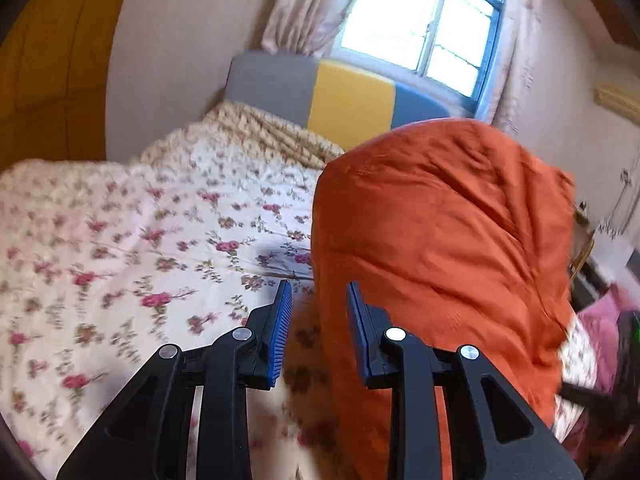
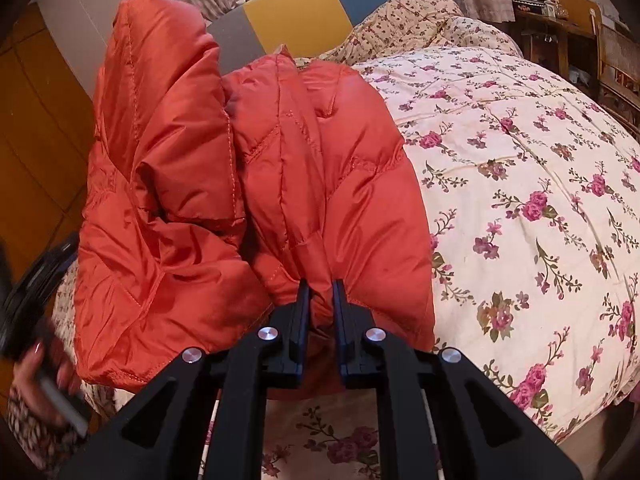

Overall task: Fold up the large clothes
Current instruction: 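Lower the jacket onto the bed and open the left tool, then grasp the jacket's folded edge with the left tool while the right tool grasps beside it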

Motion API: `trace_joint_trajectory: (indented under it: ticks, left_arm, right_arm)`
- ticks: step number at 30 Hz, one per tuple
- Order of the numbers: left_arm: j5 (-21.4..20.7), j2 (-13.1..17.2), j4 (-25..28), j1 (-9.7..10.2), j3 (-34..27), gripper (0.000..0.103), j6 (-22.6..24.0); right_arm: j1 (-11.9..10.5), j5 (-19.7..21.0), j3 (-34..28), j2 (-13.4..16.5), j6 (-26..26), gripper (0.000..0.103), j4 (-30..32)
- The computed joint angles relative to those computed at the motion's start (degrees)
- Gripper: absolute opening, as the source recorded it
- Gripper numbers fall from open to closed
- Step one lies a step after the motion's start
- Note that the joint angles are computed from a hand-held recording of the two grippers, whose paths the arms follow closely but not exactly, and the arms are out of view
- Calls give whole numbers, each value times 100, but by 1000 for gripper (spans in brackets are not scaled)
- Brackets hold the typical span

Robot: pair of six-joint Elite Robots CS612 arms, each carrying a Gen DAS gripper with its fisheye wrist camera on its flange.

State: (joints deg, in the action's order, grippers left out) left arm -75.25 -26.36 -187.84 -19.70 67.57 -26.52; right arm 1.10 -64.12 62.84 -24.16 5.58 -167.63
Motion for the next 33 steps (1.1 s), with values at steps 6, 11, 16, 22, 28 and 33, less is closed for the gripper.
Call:
trace_joint_trajectory:
  ticks: [6,11,16,22,28,33]
  left_arm:
    - [84,368,219,-90,-748,23,632]
    - [211,462,595,-190,-1047,19,524]
    - [512,508,1237,-280,-1368,19,623]
    - [732,620,2142,-377,-1877,19,991]
    - [844,785,2869,-414,-2402,19,1188]
    - [964,927,3402,-457,-2829,19,1266]
  right_arm:
    - [-7,-289,197,-132,-29,18,-456]
    - [-55,-502,232,-198,248,18,-1231]
    - [3,-518,-127,-143,-27,18,-1223]
    - [88,-576,-994,186,-142,16,-775]
    - [193,-764,-1879,503,-351,16,-192]
    - [246,-1006,-2571,823,-339,16,435]
